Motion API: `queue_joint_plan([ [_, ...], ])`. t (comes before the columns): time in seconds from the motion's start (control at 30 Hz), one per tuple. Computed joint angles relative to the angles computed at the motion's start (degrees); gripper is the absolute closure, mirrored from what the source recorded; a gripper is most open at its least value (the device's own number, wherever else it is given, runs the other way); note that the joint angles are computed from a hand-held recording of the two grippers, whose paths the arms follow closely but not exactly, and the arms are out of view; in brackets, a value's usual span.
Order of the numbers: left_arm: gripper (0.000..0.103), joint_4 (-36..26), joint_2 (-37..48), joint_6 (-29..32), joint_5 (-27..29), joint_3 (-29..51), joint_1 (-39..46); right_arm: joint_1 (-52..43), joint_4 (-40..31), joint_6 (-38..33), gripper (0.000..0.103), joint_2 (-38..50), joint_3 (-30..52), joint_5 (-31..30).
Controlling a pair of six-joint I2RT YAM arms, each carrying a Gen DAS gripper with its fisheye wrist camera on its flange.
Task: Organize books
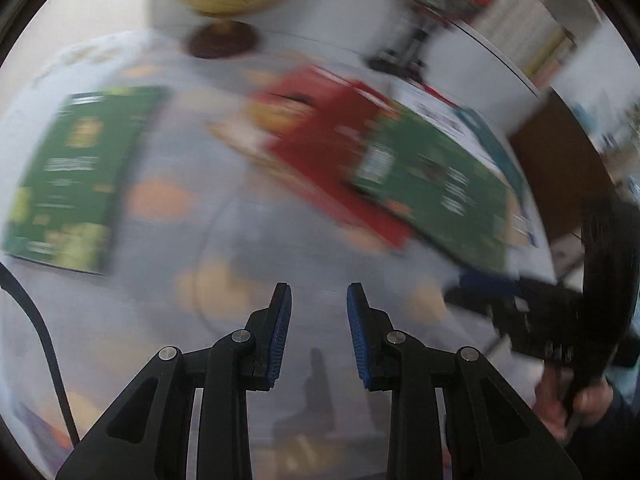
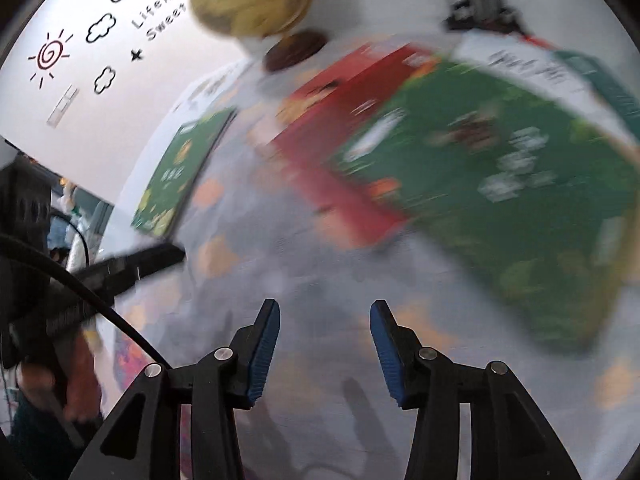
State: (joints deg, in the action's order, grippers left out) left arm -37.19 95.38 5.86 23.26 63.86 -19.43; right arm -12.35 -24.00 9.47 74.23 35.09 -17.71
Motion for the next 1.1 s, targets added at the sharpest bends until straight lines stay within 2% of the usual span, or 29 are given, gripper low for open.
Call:
queue_joint_plan([
  [0.13, 0.077, 1.8, 0.8, -8.7, -1.9, 0.5, -12.2, -16.8, -6.0, -14.4, 0.058, -6.0, 0.1, -3.6],
  [0.2, 0.077, 3.3, 1.2, -13.1, -3.9, 0.5, -17.6, -26.8, -8.1, -22.3, 0.058, -3.7, 2.2, -7.2],
  [0.33, 0.077, 6.7, 4.7, -21.5, -3.5, 2.2, -23.8, -39.0, -10.1, -33.8, 0.058, 6.0, 9.7, -11.0],
  [0.4, 0.077, 9.2, 7.0, -27.4, -1.1, 2.2, -24.7, -40.7, -10.2, -36.4, 0.057, 10.9, 13.9, -11.0],
  [0.47, 0.077, 12.0, 7.9, -32.3, -2.2, 1.3, -26.1, -41.3, -9.9, -38.0, 0.057, 14.8, 17.2, -11.4],
  [0.57, 0.077, 14.7, 8.9, -36.8, -4.4, 0.7, -27.1, -40.1, -8.4, -39.4, 0.05, 19.6, 21.4, -11.4],
  [0.67, 0.077, 17.3, 9.0, -41.0, -4.0, -0.9, -26.8, -38.6, -6.2, -40.9, 0.05, 23.6, 24.2, -10.8],
  [0.83, 0.077, 18.3, 9.4, -44.0, -6.5, -1.6, -27.0, -36.1, -6.6, -44.7, 0.051, 27.8, 27.8, -11.8],
  [0.93, 0.077, 20.2, 9.8, -45.3, -5.0, -2.8, -26.1, -33.7, -4.4, -45.4, 0.06, 29.4, 27.9, -8.8],
  [1.03, 0.077, 21.0, 10.5, -45.0, -5.1, -2.5, -25.7, -33.6, -3.7, -45.8, 0.061, 29.9, 27.9, -9.6],
  [1.1, 0.077, 20.1, 10.9, -44.5, -5.8, -1.9, -25.7, -34.3, -6.5, -47.1, 0.063, 29.8, 28.1, -11.0],
])
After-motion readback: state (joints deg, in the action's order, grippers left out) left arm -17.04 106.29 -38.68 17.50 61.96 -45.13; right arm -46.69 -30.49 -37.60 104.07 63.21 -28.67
